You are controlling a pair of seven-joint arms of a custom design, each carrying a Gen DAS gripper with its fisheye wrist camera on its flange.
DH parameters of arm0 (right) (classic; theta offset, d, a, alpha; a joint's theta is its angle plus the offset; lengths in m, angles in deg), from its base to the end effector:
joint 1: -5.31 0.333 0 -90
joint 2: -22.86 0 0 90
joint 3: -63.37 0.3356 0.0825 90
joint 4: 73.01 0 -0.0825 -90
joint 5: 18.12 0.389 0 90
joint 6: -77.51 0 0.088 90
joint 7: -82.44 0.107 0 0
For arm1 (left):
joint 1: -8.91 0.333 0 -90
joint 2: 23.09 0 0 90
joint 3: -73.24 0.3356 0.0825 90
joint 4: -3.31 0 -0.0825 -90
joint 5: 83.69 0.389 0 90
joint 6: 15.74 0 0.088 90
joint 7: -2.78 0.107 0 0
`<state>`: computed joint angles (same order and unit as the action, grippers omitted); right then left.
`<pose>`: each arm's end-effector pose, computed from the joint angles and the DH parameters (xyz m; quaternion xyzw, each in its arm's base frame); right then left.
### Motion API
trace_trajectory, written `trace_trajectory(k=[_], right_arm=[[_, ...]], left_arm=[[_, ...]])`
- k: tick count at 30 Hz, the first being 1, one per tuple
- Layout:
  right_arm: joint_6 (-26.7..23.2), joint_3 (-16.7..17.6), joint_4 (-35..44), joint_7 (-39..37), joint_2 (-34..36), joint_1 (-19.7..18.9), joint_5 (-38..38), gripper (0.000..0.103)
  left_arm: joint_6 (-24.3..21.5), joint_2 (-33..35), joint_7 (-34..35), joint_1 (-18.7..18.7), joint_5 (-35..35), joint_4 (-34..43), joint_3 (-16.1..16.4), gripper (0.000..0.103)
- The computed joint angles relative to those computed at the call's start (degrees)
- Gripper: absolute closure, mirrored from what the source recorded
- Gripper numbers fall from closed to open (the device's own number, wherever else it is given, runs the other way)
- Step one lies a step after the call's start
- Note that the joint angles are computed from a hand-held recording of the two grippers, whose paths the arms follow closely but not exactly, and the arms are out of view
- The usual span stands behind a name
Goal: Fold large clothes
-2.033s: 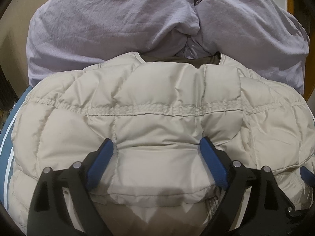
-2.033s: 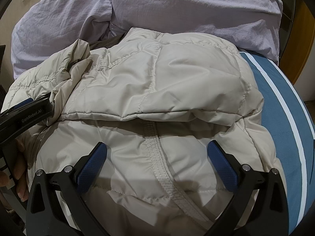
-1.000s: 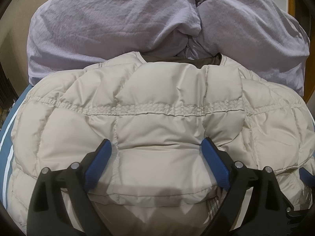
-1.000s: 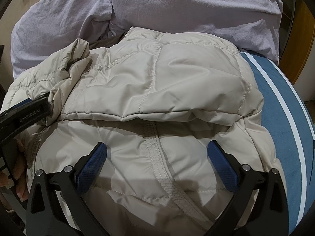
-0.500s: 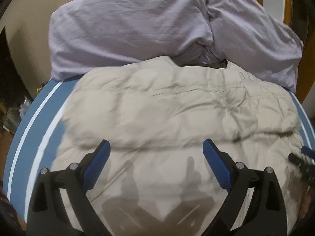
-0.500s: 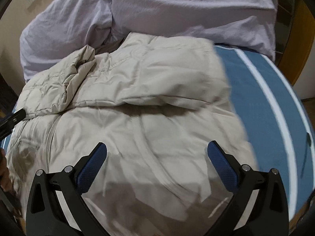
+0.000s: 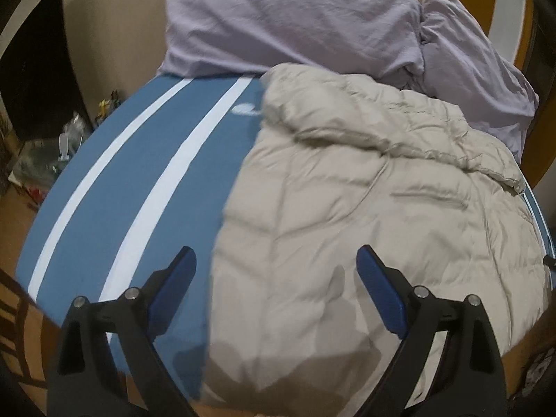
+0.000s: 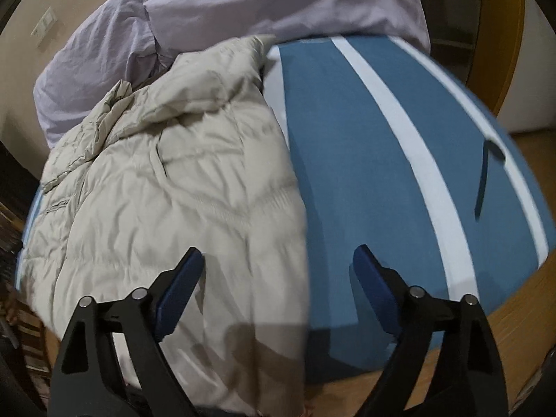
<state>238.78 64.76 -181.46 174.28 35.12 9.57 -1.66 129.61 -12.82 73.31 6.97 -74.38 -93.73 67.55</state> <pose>0.6621 0.0504 0.4899 -0.6009 0.7161 -0.1566 0.3186 0.6664 -0.0857 0.5819 -0.7038 0.6288 -0.2479 0.2188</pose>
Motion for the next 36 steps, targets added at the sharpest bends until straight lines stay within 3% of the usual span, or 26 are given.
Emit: trace_trajectory(k=[5,17,19,24,29,36], right_arm=[[0.32,2.54,-3.33,-7.13,-2.06,-2.58,10.67,0.02],[2.09,1.88,-6.68,-12.74,-4.18,-0.95,16.85,0.03],[2.55,1.99,-7.05,-13.77,-4.37,-0.81,17.97,0.034],[1.28,3.44,-6.8,-22.46,-4.53,-1.61,28.03,0.06],[1.4,3.19,-6.88,-26.22,-4.61,-0.94,33.18,0.065],[0.25,2.68,-6.74,-28.22,-4.79,-0.58,39.71,0.064]], left_arm=[[1.22,-2.61,4.43,2.21,-7.84,-4.68,-0.64,0.019],[2.3,-4.28,10.35,3.07,-17.02,-8.91,-1.03,0.03],[2.37,-4.39,11.19,3.13,-18.32,-9.22,-1.1,0.032],[3.05,-4.82,13.12,3.14,-21.2,-10.09,-1.26,0.041],[3.86,-5.23,13.02,2.76,-21.2,-10.74,-1.18,0.048],[4.15,-5.68,11.9,2.39,-20.6,-11.32,-1.1,0.048]])
